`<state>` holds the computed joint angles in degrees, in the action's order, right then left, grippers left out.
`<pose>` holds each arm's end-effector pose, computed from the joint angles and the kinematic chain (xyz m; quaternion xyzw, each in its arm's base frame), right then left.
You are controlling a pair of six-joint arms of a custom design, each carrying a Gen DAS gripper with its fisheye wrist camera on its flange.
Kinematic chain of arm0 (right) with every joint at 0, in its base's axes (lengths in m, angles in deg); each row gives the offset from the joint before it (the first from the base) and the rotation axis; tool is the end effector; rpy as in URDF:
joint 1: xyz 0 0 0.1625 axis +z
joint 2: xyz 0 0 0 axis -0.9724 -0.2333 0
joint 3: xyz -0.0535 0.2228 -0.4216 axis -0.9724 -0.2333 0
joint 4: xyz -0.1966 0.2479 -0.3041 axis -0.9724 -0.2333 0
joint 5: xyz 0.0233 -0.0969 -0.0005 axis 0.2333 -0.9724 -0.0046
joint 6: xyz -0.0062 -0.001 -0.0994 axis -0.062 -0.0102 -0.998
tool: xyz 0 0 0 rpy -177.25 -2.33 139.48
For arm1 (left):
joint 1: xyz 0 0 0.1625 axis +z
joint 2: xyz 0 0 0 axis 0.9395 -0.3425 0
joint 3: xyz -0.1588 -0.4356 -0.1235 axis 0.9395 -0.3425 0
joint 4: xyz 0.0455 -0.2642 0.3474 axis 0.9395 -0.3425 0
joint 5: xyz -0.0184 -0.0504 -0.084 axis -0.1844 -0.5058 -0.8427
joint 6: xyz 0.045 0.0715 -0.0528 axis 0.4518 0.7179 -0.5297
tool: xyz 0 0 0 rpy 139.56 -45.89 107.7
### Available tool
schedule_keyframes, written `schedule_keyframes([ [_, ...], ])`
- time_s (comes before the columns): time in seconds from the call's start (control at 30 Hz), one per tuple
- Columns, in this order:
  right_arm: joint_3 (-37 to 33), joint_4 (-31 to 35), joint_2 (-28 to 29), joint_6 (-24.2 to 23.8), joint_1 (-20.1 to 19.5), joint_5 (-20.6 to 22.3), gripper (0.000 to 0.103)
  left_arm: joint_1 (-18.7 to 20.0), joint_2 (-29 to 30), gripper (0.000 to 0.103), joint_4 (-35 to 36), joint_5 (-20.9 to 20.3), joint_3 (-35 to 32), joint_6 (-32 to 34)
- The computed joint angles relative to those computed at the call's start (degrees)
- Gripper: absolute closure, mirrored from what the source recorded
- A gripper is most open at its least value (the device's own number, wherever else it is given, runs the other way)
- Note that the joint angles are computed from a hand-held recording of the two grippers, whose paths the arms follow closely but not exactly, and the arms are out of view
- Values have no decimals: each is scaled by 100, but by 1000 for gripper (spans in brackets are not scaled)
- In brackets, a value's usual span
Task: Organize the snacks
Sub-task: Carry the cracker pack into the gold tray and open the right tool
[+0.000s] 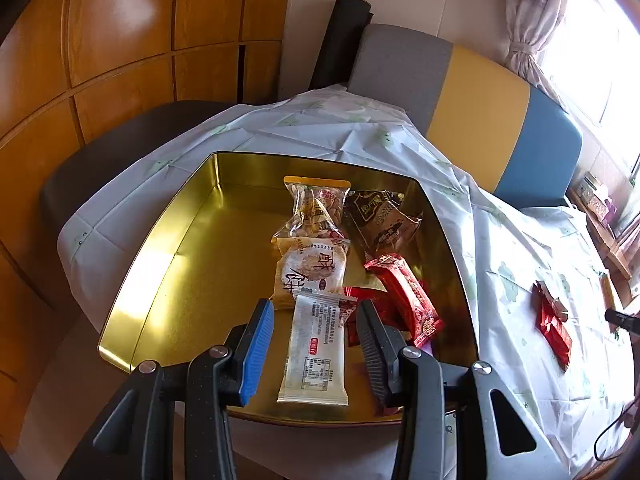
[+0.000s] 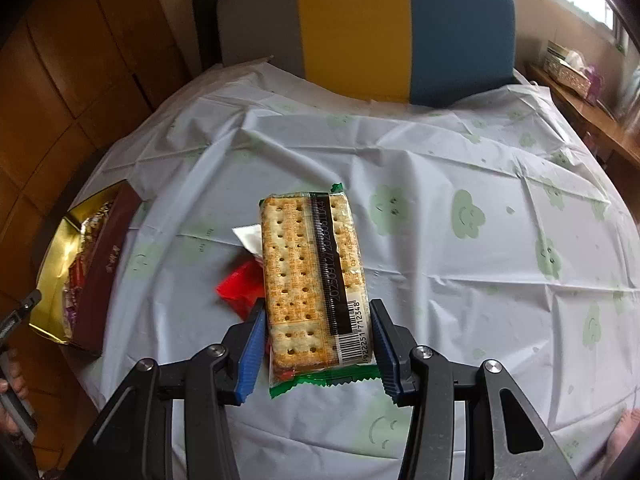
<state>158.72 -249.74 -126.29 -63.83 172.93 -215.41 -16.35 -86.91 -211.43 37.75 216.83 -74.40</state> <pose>0.1160 -0.3990 0.1856 0.0200 -0.8986 0.2939 0.3251 -0.0607 -0.4318 0.1973 0.1207 0.8892 -0.3320 0.2908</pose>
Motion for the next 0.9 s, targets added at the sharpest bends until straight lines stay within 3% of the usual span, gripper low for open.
schedule_keyframes([
  [0.3,-858,694,1041,78,950,789,54,98,-118,60,-46,50,66,0],
  [0.47,-1439,1164,1656,30,1284,1216,54,178,-225,60,-20,118,94,-63],
  [0.9,-2166,1836,2506,169,1521,1422,54,505,-437,60,-237,273,83,-139],
])
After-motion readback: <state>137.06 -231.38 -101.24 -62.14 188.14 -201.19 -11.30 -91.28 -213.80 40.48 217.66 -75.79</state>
